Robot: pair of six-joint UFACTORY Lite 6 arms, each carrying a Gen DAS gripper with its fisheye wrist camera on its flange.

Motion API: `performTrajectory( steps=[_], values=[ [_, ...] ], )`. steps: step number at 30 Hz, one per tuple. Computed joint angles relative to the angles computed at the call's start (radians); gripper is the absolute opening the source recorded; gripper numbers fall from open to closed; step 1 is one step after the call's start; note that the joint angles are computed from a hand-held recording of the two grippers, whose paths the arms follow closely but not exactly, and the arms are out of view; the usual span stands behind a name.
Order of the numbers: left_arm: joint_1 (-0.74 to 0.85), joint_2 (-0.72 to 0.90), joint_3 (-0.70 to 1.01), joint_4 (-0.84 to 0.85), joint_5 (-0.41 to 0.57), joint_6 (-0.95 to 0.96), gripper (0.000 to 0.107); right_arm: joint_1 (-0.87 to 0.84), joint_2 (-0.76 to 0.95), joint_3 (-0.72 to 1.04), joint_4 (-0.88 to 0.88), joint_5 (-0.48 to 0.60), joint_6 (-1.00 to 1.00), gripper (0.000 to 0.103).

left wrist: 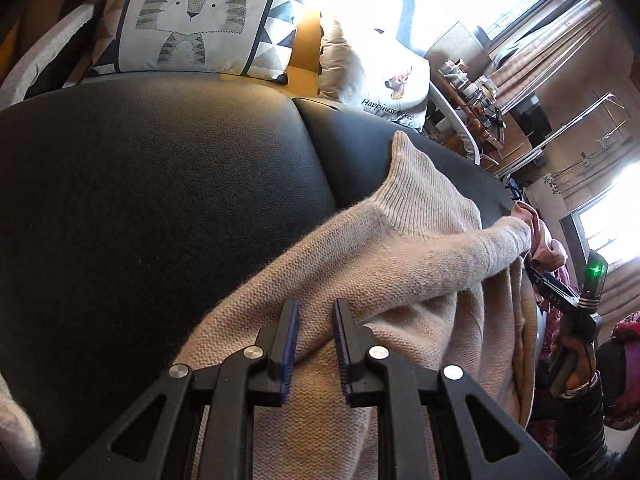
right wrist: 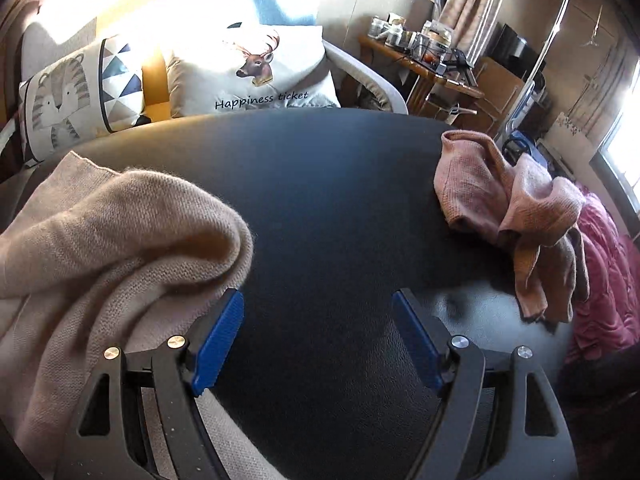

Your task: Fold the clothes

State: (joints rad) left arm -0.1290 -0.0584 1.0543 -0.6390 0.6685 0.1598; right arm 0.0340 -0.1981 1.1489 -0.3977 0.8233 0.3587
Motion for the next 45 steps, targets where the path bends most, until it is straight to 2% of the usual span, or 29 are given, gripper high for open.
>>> performTrajectory(
  steps=[4, 8, 10, 18, 25, 31, 39, 42, 45],
  values=[
    [0.04, -0.01, -0.016, -0.012, 0.004, 0.038, 0.017, -0.061, -0.05, -0.007, 0.082, 0.023, -0.065, 0.079],
    [0.062, -0.04, -0.01, 0.139, 0.008, -0.106, 0.017, -0.079, -0.088, 0.03, 0.099, 0.043, -0.039, 0.079],
    [0.086, -0.064, -0.031, 0.129, 0.022, -0.102, 0.017, -0.066, -0.081, 0.085, 0.118, 0.047, -0.006, 0.08],
    [0.083, -0.219, -0.152, 0.126, 0.036, -0.076, 0.017, 0.213, 0.092, 0.312, 0.038, 0.066, 0.117, 0.08],
    [0.216, -0.299, -0.218, 0.043, 0.072, 0.037, 0.017, 0.411, 0.214, 0.389, -0.016, 0.062, 0.245, 0.08],
    [0.493, -0.454, -0.275, 0.027, 0.16, 0.158, 0.017, 0.509, 0.232, 0.349, -0.051, 0.057, 0.296, 0.08],
    [1.134, -0.474, -0.274, -0.042, 0.319, 0.545, 0.017, 0.534, 0.18, 0.263, -0.058, 0.078, 0.317, 0.08],
    [1.256, -0.443, -0.317, -0.032, 0.294, 0.66, 0.017, 0.545, 0.185, 0.251, -0.076, 0.082, 0.338, 0.08],
    [1.354, -0.386, -0.368, -0.145, 0.26, 0.833, 0.017, 0.549, 0.198, 0.263, -0.099, 0.087, 0.354, 0.08]
  ],
)
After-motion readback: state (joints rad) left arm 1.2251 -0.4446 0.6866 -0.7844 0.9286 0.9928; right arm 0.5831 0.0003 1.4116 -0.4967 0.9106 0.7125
